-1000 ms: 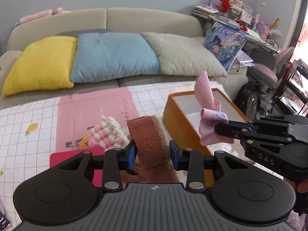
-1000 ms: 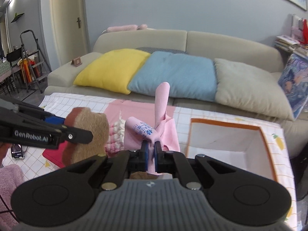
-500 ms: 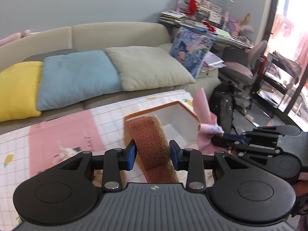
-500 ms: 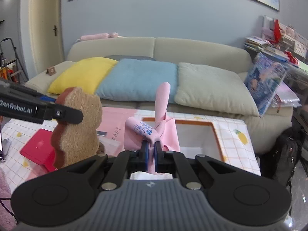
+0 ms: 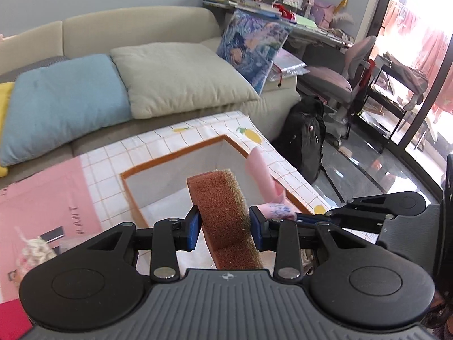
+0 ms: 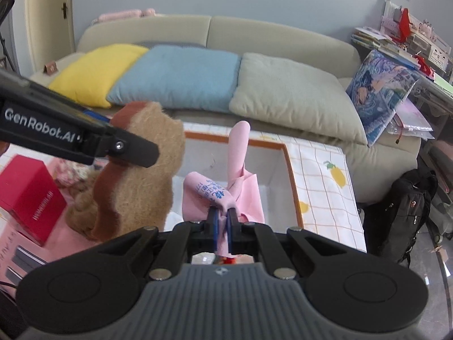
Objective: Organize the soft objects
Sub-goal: 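Carry the sponge strip and pink cloth with both tools over the orange box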
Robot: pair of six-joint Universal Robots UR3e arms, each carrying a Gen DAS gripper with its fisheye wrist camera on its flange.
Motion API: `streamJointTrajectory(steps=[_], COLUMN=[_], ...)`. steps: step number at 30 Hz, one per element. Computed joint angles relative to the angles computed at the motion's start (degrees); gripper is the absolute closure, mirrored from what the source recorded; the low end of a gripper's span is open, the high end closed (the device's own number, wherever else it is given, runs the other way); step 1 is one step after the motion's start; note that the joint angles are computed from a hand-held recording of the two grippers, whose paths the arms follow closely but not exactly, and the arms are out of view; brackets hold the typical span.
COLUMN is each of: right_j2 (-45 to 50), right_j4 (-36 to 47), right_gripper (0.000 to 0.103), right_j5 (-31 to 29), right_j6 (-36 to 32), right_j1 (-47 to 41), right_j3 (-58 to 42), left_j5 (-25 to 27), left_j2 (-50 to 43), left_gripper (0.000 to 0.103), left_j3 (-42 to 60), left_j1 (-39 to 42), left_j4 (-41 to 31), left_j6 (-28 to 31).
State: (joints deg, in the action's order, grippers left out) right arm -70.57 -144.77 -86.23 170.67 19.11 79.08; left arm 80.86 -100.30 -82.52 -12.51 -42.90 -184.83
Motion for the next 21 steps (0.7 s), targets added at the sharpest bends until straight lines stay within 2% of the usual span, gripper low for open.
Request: streamJointTrajectory(steps=[5,13,21], right_j2=[4.78,10.34,12.0], right_j4=[3.11,6.7,9.91], right_gripper=[0.1,0.099,0.098], right_j5=[-2.51,-5.16,-5.52], right_j6=[-2.49,-5.18,-5.75], right_j1=[0.48,1.03,1.14], right_j3=[-3.66,-7.63,-7.85], left_j5=[1.66,0.93,-3.53], left_j2=[-5.69,-10.77,-10.88], left_gripper=[0.063,0.063,0.063], left_j3=[3.26,5.73,5.37], left_j1=[-1.19,-1.17,-0.09], left_j4=[-0.63,-1.94,-4.53], left_j6=[0.74,0.68,1.5])
